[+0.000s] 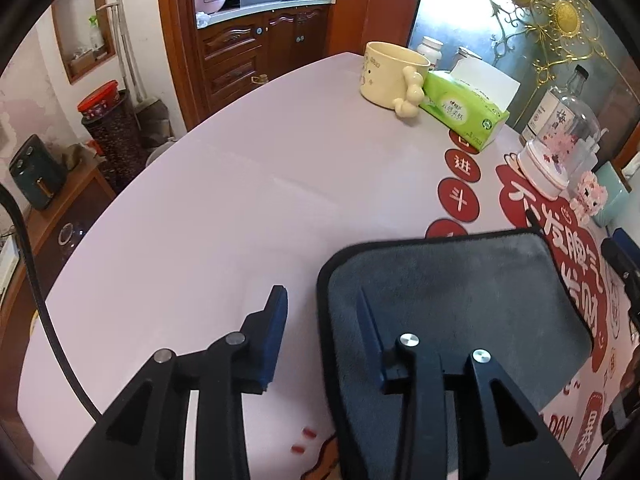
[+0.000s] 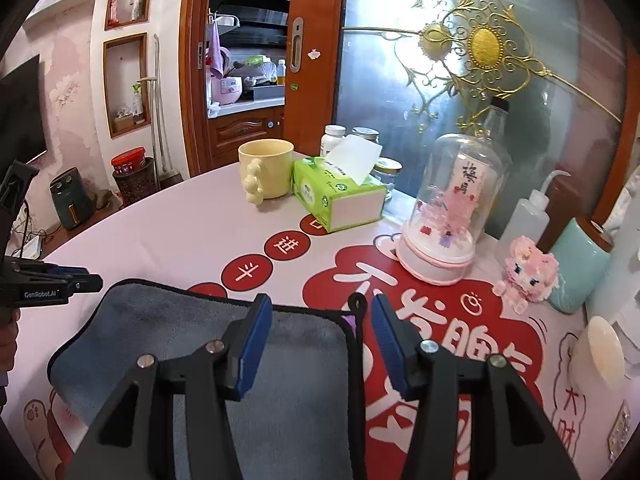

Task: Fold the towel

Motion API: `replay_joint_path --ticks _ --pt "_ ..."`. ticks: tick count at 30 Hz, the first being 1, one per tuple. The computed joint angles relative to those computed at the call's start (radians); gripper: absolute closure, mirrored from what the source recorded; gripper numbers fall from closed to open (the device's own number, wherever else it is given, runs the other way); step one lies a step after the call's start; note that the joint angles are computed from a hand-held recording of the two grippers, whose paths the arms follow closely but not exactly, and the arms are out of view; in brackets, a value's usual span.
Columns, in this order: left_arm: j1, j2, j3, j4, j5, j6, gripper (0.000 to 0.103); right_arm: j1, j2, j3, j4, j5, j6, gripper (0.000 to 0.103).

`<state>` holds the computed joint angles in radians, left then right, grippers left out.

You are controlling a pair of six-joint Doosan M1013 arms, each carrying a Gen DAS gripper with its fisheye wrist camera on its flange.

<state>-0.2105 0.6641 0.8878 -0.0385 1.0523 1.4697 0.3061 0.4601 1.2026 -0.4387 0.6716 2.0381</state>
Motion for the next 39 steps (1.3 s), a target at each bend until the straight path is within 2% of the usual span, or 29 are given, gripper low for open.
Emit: replay_joint_path --ticks 2,4,9,12,15,21,24,29,34,39 --pt "0.001 -0.03 0.042 0.005 -0.005 0.001 0.061 0.005 -0.012 0.008 -0.006 0.02 0.015 0.048" --pt "0.002 -0.061 0.085 0.003 -0.016 0.004 0.054 0.012 -0.032 0.026 -0.025 0.047 0.052 0.041" --pt "0.012 -0.163 0.22 -0.04 -0.066 0.088 0.047 0.046 -0.09 0.084 -0.1 0.125 0.17 0.035" --pt "0.022 -0.23 0.3 -0.086 -0.089 0.17 0.046 0.082 -0.136 0.13 -0.16 0.185 0.282 0.03" --pt "0.039 -0.301 0.379 -0.148 -0.101 0.275 0.045 0.142 -0.181 0.161 -0.229 0.313 0.435 0.026" --pt "0.08 -0.434 0.503 -0.277 -0.06 0.504 0.044 0.27 -0.253 0.211 -0.31 0.53 0.718 0.015" --pt "0.101 -0.505 0.563 -0.322 -0.056 0.628 0.039 0.346 -0.281 0.233 -0.333 0.645 0.844 0.012" --pt "0.116 -0.591 0.631 -0.35 -0.056 0.725 0.038 0.44 -0.325 0.282 -0.293 0.724 1.011 0.009" --pt "0.121 -0.655 0.674 -0.376 0.002 0.75 0.037 0.527 -0.354 0.314 -0.216 0.788 1.147 0.009" --pt "0.084 -0.698 0.687 -0.336 0.059 0.735 0.036 0.582 -0.372 0.308 -0.186 0.828 1.184 0.009"
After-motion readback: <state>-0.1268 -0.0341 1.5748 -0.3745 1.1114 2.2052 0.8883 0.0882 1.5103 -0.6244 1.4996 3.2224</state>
